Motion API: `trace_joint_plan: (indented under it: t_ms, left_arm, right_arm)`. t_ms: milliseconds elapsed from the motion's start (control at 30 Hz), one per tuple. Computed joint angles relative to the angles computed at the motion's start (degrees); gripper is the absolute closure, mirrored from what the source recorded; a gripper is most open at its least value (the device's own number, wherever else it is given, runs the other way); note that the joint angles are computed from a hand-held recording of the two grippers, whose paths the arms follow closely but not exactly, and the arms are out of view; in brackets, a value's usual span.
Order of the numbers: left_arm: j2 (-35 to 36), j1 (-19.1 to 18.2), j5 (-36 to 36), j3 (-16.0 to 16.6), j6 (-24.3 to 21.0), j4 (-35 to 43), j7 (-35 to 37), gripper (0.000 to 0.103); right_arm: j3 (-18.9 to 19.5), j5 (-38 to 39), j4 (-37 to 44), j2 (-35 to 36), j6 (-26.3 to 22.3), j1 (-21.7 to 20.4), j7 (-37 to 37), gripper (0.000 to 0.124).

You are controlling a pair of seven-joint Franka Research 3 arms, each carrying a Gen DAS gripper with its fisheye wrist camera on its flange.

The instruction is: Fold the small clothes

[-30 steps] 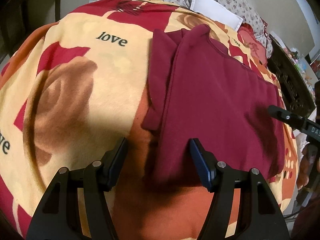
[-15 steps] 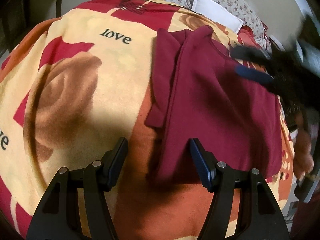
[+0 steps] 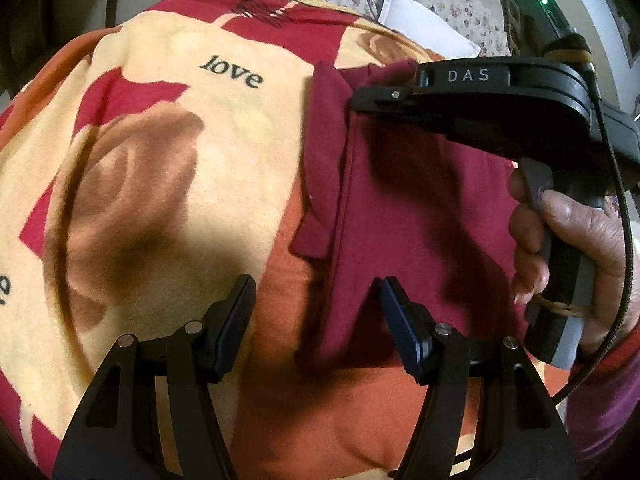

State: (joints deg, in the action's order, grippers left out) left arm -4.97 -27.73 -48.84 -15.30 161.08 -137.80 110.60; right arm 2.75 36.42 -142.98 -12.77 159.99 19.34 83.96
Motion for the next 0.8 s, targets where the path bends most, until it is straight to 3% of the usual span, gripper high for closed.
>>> trace_joint_plan:
  t_ms: [100, 267, 367, 400, 467, 500, 667, 800]
  left_arm:
    - [0.0, 0.1, -2.2, 0.3, 0.2, 0.4, 2.0, 0.038]
    - [0.4, 0.5, -1.6, -0.2, 0.2, 1.0, 0.7, 0.038]
    - [1.5, 0.6, 2.2, -0.8, 1.2, 1.6, -2.2, 0.038]
    - [1.7, 0.7, 3.5, -1.1, 1.7, 1.6, -3.4, 0.038]
    - [2.1, 0.5, 4.0, -1.4, 2.3, 1.7, -3.9, 0.038]
    - [2.3, 0.4, 3.4, -1.5, 2.6, 1.8, -3.6, 0.038]
    - [3.0, 0.4, -1.0, -1.9, 2.5, 2.0, -0.8, 0.038]
    - [3.1, 0.8, -6.3, -1.8, 2.0, 1.9, 3.3, 0.038]
  right_arm:
    - [0.4, -1.0, 1.6, 2.8, 0.0, 0.0, 1.0, 0.116]
    - [-2.2, 16.8, 0.8, 3.0, 1.0, 3.0, -12.8, 0.116]
    - [-1.9, 21.1, -1.1, -0.1, 1.8, 2.5, -15.5, 0.112]
    - [-1.1, 18.8, -1.9, -1.1, 2.1, 1.7, -13.3, 0.107]
    - [0.4, 12.9, -3.1, -2.8, 2.1, 0.2, -7.8, 0.063]
    - [0.7, 10.6, -3.2, -3.3, 1.7, -0.2, -5.8, 0.058]
    - [4.8, -9.5, 0.4, -1.2, -4.2, -5.1, 10.2, 0.057]
    - [5.6, -22.3, 5.8, 3.2, -10.0, -5.6, 18.7, 0.057]
